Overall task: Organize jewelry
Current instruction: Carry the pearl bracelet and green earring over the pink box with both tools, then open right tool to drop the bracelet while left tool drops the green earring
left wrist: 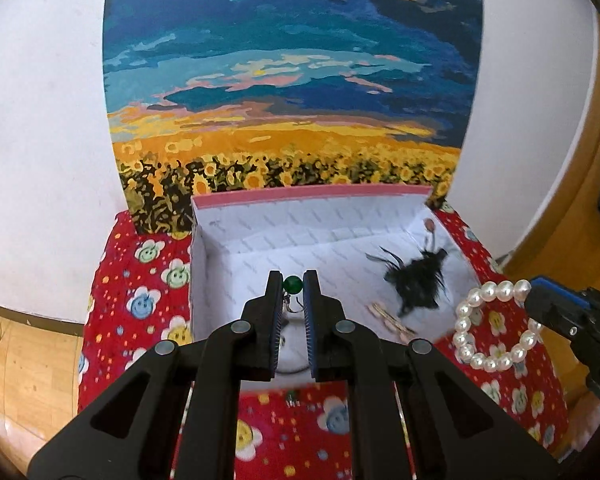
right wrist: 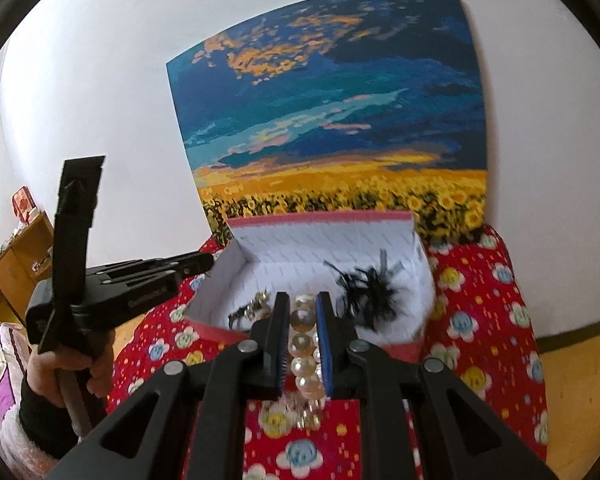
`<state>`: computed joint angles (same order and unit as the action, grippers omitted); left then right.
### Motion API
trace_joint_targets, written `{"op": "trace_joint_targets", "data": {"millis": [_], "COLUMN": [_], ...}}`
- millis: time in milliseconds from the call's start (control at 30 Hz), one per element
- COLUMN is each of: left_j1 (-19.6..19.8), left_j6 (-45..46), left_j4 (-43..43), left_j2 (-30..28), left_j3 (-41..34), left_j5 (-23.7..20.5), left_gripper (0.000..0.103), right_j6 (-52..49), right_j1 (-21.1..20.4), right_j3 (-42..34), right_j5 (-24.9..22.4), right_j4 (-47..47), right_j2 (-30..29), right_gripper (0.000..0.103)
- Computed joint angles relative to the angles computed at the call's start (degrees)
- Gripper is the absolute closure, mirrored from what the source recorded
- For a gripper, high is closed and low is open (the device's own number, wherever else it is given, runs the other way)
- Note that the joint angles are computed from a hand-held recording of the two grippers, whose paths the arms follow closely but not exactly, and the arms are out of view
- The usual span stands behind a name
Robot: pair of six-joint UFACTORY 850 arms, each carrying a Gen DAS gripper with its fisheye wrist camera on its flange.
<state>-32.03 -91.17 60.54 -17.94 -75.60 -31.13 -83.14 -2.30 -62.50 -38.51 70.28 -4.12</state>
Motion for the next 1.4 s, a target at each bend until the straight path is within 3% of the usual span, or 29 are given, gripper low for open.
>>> {"op": "trace_joint_targets", "data": {"millis": [467,833,1033,1300,1400], "left_j1": [6.1,8.6,8.7,8.1,8.2], "left_j6": [4.8,10.9,10.7,11.6,13.3], "left_j4": [-5.5,-13.1,-12.9,-14.7,-17.3], "left_j2": [-10.0,-14.2,-14.7,-14.6,-14.6], "left_j3": [-7.1,-8.7,-8.8,-9.7,-9.8], "left_j5": [4.8,8.1,8.1,4.9,4.9], "left_gripper": [0.095,0.095,0.095,0.094,0.094], "right_j6": [2.5,5.2,3.1,1.5,1.6], "right_j1": [6.1,7.6,7.6,7.2,6.8], "right_j3": [-10.1,-14.1,-14.4,-13.7,-13.6], "right_j5": [4.9,9.3,11.0,10.9,10.0], "right_j4": [-0.6,-2.8,-1.1,1.2,1.8], "right_j2": [-11.9,-18.8,-19.5,-19.1,-18.9], "right_gripper": [0.088,0.088,0.088,0.087,0.074]}}
